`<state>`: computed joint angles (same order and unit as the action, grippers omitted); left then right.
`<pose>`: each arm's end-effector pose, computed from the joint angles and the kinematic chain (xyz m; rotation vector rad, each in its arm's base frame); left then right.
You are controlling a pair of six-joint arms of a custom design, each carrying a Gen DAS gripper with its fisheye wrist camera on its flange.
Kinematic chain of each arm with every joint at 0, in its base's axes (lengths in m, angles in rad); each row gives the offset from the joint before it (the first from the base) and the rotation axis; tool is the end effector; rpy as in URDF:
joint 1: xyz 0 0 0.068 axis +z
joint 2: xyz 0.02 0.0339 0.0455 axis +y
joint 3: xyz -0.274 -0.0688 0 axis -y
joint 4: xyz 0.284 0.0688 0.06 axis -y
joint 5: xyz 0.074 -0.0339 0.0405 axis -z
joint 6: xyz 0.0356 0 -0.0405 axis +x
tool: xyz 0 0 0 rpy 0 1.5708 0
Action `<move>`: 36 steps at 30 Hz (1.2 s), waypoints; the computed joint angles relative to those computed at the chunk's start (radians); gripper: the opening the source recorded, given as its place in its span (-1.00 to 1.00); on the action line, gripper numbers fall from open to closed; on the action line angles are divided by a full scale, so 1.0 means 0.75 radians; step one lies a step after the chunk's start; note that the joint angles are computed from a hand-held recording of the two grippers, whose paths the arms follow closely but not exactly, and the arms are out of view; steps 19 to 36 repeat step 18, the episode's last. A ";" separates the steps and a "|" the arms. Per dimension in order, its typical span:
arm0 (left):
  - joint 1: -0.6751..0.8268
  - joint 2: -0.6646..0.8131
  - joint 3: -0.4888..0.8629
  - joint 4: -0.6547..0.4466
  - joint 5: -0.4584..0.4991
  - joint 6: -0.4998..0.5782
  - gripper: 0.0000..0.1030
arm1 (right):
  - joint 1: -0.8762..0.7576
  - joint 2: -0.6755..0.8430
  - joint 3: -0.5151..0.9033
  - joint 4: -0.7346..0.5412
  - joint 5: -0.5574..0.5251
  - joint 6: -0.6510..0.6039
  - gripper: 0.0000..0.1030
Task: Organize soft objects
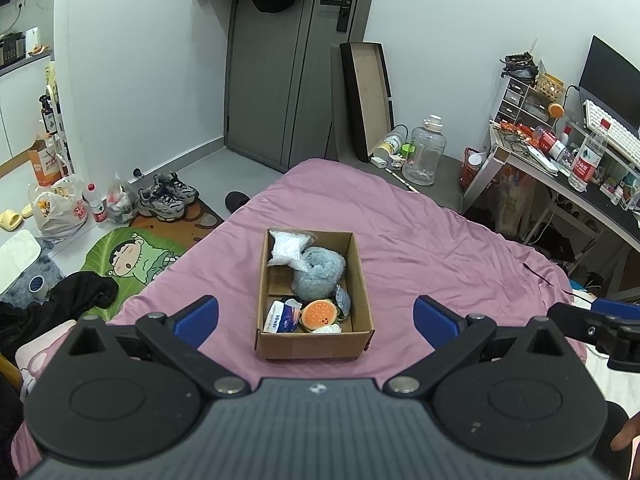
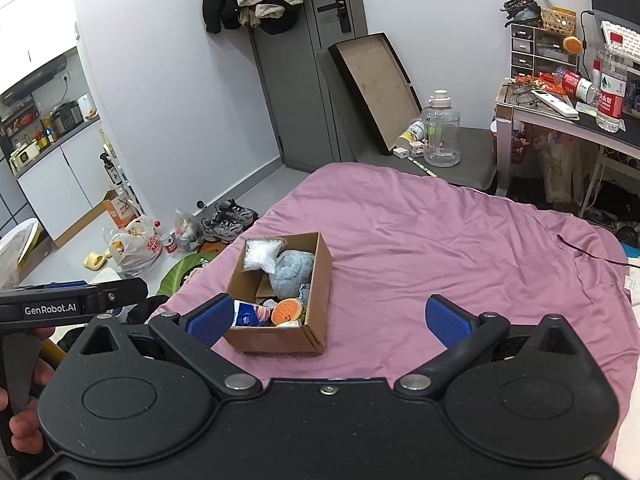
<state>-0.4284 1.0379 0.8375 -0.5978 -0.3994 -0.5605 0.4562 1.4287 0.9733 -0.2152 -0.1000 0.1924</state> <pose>0.2292 -0.0894 0.2753 -0.3383 2.2664 -0.0339 0.3112 0.1567 0.2457 -0.3541 2.2506 0.4587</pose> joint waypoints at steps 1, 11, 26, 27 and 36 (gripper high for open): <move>0.000 0.002 0.002 -0.003 -0.001 0.000 0.99 | 0.004 0.001 0.001 0.000 0.005 0.001 1.00; -0.013 -0.018 -0.024 0.015 0.006 0.022 0.99 | 0.018 0.028 0.023 -0.021 -0.003 0.004 1.00; -0.021 0.024 0.004 0.022 0.015 0.043 0.99 | 0.007 0.040 0.022 -0.013 -0.006 0.016 1.00; -0.021 0.024 0.004 0.022 0.015 0.043 0.99 | 0.007 0.040 0.022 -0.013 -0.006 0.016 1.00; -0.021 0.024 0.004 0.022 0.015 0.043 0.99 | 0.007 0.040 0.022 -0.013 -0.006 0.016 1.00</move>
